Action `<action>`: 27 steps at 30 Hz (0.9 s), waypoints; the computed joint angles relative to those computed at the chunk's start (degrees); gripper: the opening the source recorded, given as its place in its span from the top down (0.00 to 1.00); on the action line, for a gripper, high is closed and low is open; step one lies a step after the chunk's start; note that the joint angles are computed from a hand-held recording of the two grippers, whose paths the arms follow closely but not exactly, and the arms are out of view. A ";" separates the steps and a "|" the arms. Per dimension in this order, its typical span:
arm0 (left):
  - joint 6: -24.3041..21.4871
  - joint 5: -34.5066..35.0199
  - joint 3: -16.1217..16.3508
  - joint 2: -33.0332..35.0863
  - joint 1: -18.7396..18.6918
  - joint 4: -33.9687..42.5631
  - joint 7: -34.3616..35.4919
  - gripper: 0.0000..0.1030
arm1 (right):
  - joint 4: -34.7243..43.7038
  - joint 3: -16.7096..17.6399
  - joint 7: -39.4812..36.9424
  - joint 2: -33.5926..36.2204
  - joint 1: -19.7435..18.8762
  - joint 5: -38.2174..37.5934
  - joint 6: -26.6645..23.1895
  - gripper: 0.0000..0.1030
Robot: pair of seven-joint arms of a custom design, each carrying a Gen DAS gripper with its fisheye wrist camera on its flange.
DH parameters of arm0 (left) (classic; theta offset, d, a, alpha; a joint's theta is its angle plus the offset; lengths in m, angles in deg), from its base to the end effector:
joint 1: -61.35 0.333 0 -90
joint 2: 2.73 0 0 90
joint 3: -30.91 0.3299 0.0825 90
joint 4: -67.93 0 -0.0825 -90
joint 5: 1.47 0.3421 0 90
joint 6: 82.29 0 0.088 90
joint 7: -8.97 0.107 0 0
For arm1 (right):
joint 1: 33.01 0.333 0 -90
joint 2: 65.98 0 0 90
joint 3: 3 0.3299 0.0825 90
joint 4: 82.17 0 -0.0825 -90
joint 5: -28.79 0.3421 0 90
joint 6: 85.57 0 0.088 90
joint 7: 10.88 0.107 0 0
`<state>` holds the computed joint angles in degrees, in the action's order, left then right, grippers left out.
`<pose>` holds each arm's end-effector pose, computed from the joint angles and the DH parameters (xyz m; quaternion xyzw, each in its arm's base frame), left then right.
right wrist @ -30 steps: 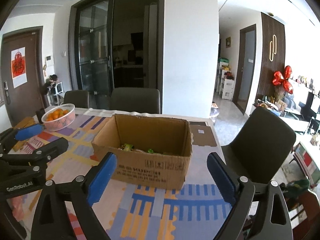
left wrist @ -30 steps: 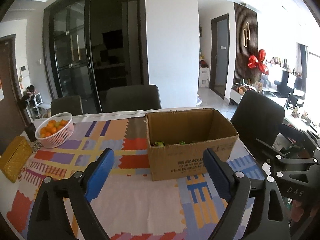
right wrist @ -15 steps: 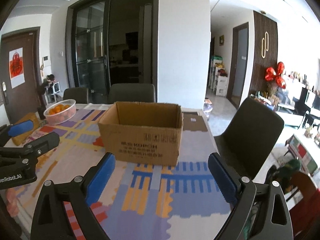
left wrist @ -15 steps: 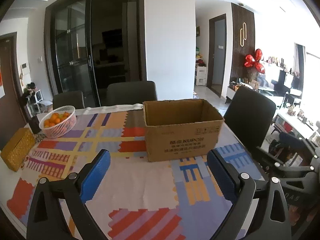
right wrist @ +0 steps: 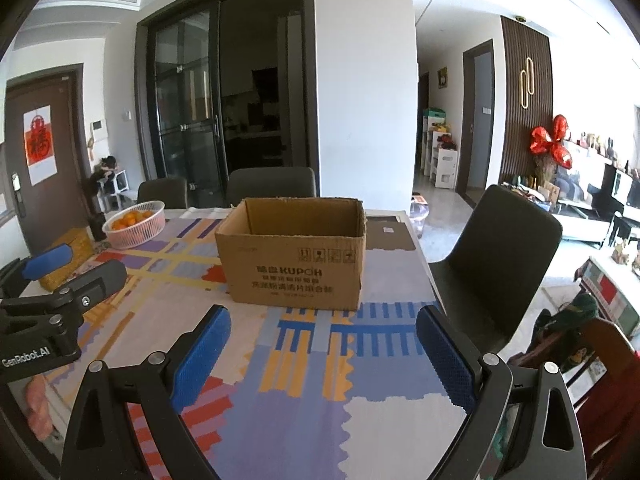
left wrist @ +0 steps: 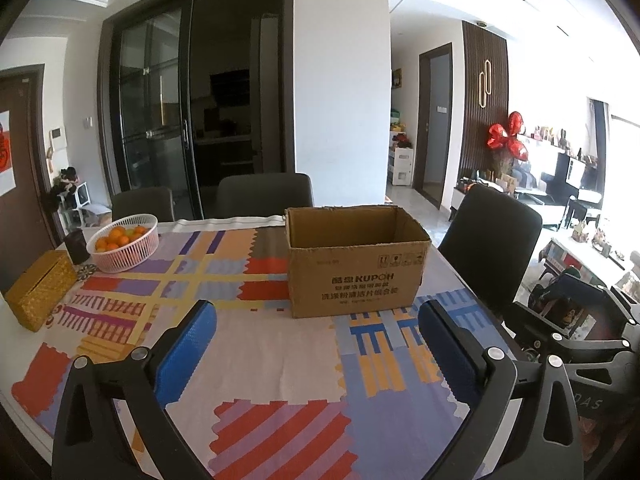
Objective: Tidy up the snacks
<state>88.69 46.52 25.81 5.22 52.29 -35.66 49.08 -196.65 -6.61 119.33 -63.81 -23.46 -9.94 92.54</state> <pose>0.5739 -0.1946 0.6002 -0.5643 0.6420 -0.3872 0.3457 0.5568 0.1117 0.5893 -0.6263 0.5859 -0.3466 0.3798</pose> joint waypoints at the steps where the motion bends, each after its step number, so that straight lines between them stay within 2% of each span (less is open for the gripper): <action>1: -0.01 0.09 -0.02 -0.29 -0.05 -0.30 -0.03 0.00 | -0.41 -0.14 0.59 -0.44 0.02 -0.72 0.22 0.08; 9: -0.53 3.20 -0.51 -2.46 -0.02 -2.02 -2.69 0.00 | -2.49 1.48 5.81 -2.59 -2.52 -5.94 2.29 0.08; 17: -2.20 8.49 -1.28 -3.27 0.31 -2.16 -6.10 0.00 | -4.24 3.78 3.59 -3.24 -5.05 -3.01 4.42 0.08; 23: -1.73 6.03 -1.50 -1.40 0.82 -0.94 -3.41 0.00 | -2.33 4.07 9.20 -2.64 -5.90 -10.60 2.73 0.08; 27: -1.33 -0.96 -2.14 0.05 1.13 -0.44 3.23 0.00 | -1.61 3.30 9.54 -2.07 -4.84 -11.14 1.21 0.08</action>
<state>87.36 45.56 23.67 5.27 53.43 -36.10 52.31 -198.26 -3.30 128.87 -65.88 -28.31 -21.08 93.75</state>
